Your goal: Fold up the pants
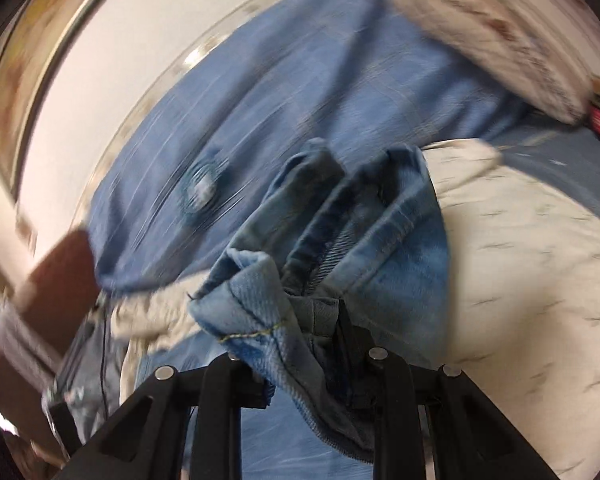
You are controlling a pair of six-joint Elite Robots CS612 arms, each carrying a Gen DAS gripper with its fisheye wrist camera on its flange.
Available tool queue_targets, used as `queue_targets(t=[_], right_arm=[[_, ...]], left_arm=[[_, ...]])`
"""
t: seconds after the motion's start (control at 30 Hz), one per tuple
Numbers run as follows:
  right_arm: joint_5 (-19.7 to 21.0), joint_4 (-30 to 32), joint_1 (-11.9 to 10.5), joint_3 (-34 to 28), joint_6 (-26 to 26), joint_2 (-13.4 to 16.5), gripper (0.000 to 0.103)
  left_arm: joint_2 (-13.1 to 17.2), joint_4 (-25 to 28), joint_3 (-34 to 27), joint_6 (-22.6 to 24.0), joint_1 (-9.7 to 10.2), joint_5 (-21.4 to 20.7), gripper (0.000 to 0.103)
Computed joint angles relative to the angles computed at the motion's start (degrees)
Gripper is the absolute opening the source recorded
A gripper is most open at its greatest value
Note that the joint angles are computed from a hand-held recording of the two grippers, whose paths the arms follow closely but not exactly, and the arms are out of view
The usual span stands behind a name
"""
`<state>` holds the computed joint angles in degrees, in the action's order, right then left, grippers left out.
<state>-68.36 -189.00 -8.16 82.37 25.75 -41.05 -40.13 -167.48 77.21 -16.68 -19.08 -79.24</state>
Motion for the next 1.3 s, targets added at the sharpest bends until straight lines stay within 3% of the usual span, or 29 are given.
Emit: queue_targets(t=[0.1,0.2,0.23,0.3,0.33,0.37,0.43,0.57,0.6,0.7,0.77,0.87,0.97,1.0,1.07,1.13,1.3], right_arm=[[1.88,3.74,1.71,-0.87,-3.90,0.16,0.025],[2.94,11.74,3.50,-2.26,-7.16,0.42,0.027],[2.47,14.37,3.99,-2.36,-8.72,0.30,0.028],[-2.18,20.43,5.64,-3.80,-13.35,0.51,0.031],[-3.86,21.26,6.26,-3.94,-15.49,0.54,0.036],[-4.75,21.54,6.73,-3.86,-17.49,0.50,0.050],[-0.99,22.09,6.75,-3.51,-20.90,0.43,0.075],[-0.12,20.84,7.31,-1.88,-27.36,-0.46,0.076],[2.48,18.91,6.74,-0.98,-27.71,-0.79,0.076],[9.95,11.51,4.87,0.49,-23.72,-1.05,0.076],[11.47,3.07,3.36,1.87,-17.22,-0.87,0.076],[9.34,-0.93,2.06,1.61,-7.91,-0.06,0.076],[6.61,4.10,1.28,0.73,-3.08,0.22,0.073],[6.91,6.42,1.13,0.34,-2.98,0.33,0.071],[6.08,10.54,1.46,-0.47,-5.84,0.30,0.059],[3.51,13.90,2.02,-0.55,-9.59,-0.18,0.056],[4.86,17.25,1.80,-0.29,-11.49,-0.33,0.051]], left_arm=[[-0.38,-1.85,0.96,-1.86,0.62,0.36,0.103],[-1.01,-3.73,2.18,-1.21,0.60,1.23,0.103],[-0.94,-3.89,2.06,-0.92,0.62,1.25,0.103],[-0.72,-4.33,1.71,-0.38,0.63,1.23,0.103],[-0.69,-4.83,1.71,0.01,0.65,1.21,0.103],[-0.66,-5.10,1.63,0.30,0.68,1.18,0.103],[-0.54,-5.85,1.46,1.04,0.73,0.88,0.103],[-0.66,-7.67,1.75,1.79,0.60,0.43,0.103],[-0.76,-9.18,2.06,2.07,0.61,-0.07,0.103],[-0.72,-12.86,2.63,2.91,0.43,0.35,0.103],[-0.61,-14.23,2.70,3.38,0.27,0.12,0.103],[-0.59,-12.50,2.05,3.74,-0.18,-0.66,0.103],[-0.62,-10.55,0.46,4.95,-1.06,-0.89,0.103],[-0.56,-9.85,-0.12,5.28,-1.21,-0.91,0.103],[-0.19,-5.83,-2.93,6.58,-1.75,-0.88,0.103],[0.74,-2.00,-6.70,7.10,-2.36,-1.47,0.103],[4.30,7.57,-16.14,8.89,-4.70,-0.02,0.103]])
